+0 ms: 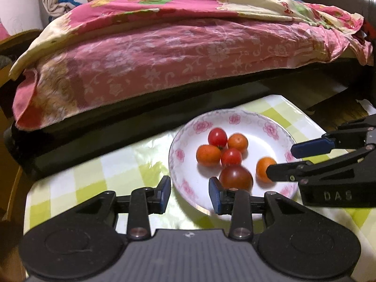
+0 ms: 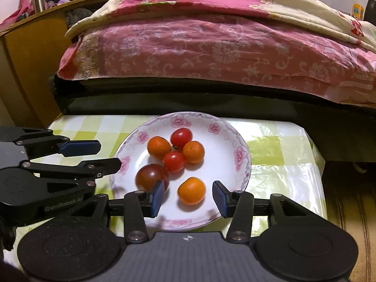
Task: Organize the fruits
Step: 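Carry both oranges over the white plate and open both tools to release them, then grasp a small brown round fruit with the right tool while the left tool grasps the other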
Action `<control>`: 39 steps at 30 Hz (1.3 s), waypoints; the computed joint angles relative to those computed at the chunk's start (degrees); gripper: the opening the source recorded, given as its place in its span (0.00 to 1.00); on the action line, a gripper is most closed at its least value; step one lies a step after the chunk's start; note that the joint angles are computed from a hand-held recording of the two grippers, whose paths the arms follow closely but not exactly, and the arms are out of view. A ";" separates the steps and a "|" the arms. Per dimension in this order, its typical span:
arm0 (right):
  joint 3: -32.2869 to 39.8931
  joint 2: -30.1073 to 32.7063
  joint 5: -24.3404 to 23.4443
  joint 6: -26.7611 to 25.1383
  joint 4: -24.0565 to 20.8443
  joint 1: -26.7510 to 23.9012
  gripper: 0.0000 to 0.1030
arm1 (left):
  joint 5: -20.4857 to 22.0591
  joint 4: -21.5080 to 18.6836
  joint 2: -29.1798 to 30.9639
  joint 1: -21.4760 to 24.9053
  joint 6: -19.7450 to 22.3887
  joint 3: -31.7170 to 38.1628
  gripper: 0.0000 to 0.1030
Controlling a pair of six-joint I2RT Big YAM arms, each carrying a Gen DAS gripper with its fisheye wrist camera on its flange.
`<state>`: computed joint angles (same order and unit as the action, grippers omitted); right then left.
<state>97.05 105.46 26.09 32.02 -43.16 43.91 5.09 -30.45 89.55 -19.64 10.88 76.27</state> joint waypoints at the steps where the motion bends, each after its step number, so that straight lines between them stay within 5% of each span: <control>1: -0.12 -0.19 -0.05 -0.01 -0.11 0.30 0.41 | 0.54 -0.47 -0.81 0.30 0.10 -0.80 0.43; 12: -1.00 -1.66 -0.53 1.89 -3.08 3.64 0.41 | 5.09 -3.59 -9.29 0.57 1.76 -11.39 0.43; 22: -1.07 -1.47 -2.59 1.75 -3.50 4.81 0.41 | 2.91 -1.55 -7.82 -1.10 0.69 -13.46 0.43; 27: -0.81 -0.86 -4.06 1.99 -3.13 4.49 0.41 | 4.09 -0.41 -8.03 -0.59 -0.16 -14.34 0.33; 39: 4.73 5.05 -9.05 -2.77 -3.61 5.16 0.41 | 5.75 -8.44 -12.05 4.16 3.78 -15.20 0.33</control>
<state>101.79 110.51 17.05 29.25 -46.78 49.07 10.84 -38.89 77.49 -15.49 14.65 61.07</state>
